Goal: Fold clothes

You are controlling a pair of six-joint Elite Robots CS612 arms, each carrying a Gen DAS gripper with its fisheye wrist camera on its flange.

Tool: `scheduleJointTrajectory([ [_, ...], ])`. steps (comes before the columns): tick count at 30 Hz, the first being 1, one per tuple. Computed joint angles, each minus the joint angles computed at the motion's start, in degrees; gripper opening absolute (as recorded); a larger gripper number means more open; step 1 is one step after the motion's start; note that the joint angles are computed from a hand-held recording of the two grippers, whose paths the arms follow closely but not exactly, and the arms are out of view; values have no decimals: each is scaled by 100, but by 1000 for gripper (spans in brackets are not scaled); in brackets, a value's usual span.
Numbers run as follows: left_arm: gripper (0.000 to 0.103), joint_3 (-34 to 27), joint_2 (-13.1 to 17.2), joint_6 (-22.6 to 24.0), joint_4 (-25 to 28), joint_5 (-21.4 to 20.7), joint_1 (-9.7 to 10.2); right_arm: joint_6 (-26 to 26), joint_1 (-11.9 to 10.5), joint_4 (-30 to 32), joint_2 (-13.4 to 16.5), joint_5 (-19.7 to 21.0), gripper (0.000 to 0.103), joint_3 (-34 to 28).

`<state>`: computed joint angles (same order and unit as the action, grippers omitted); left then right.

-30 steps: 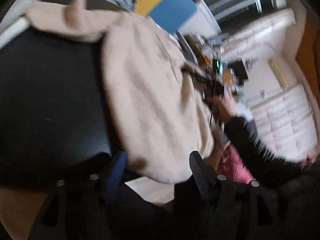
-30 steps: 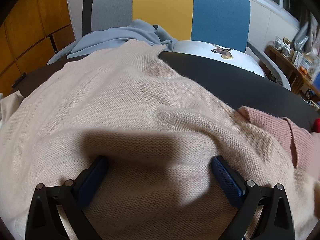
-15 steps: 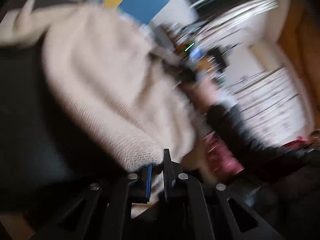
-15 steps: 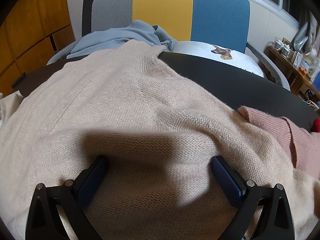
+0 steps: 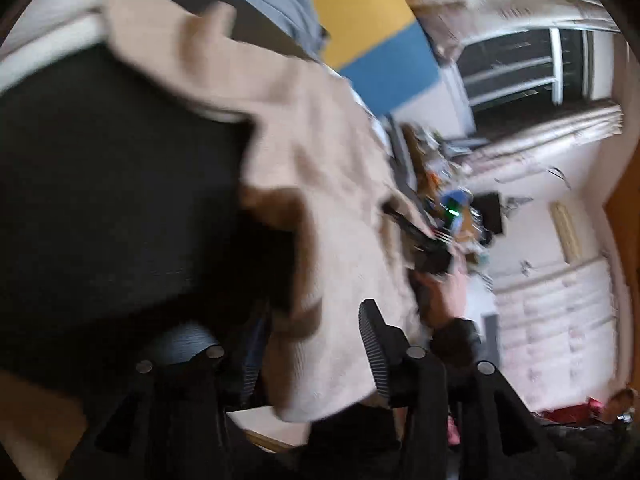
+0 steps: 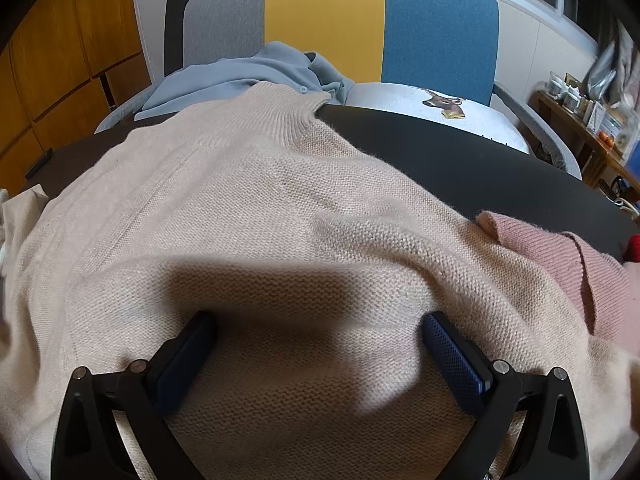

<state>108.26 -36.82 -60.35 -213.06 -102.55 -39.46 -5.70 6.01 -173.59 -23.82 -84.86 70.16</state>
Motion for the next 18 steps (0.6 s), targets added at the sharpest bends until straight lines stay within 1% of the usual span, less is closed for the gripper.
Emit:
scheduleJointTrajectory([
  [1,51,76,-12,-6,-26,156,-27,1,-1,0,1,4,103,-2],
  [3,56,100,11,177,-86,368,-66,4,-2,2,5,12,103,-7],
  [4,57,64,67,247,-174,397,-56,3,-5,1,7,17,103,-9],
  [5,60,-20,162,280,-297,334,-15,0,-7,0,8,21,103,-9],
  [8,60,-286,444,368,-644,143,105,-10,-4,-5,11,5,103,-12],
  [9,60,-416,544,397,-792,1,143,-16,-2,-9,11,-3,103,-10],
  [10,60,-593,656,397,-965,-380,190,-19,-2,-10,11,-7,103,-10],
  [12,61,-984,892,302,-1179,-1580,301,-27,-4,-7,12,-7,103,-14],
  [13,61,-1174,989,271,-1149,-2180,306,-32,-5,-4,13,-6,103,-17],
  [14,61,-1307,1038,400,-1010,-2747,313,-37,-7,-2,13,-5,103,-19],
  [15,60,-1318,1007,694,-777,-3074,278,-37,-7,-2,13,-5,103,-19],
  [16,60,-1364,1031,749,-783,-3355,250,-33,-8,-1,12,4,103,-18],
  [18,58,-1504,1134,352,-1344,-3722,243,-24,-10,-2,11,20,103,-17],
])
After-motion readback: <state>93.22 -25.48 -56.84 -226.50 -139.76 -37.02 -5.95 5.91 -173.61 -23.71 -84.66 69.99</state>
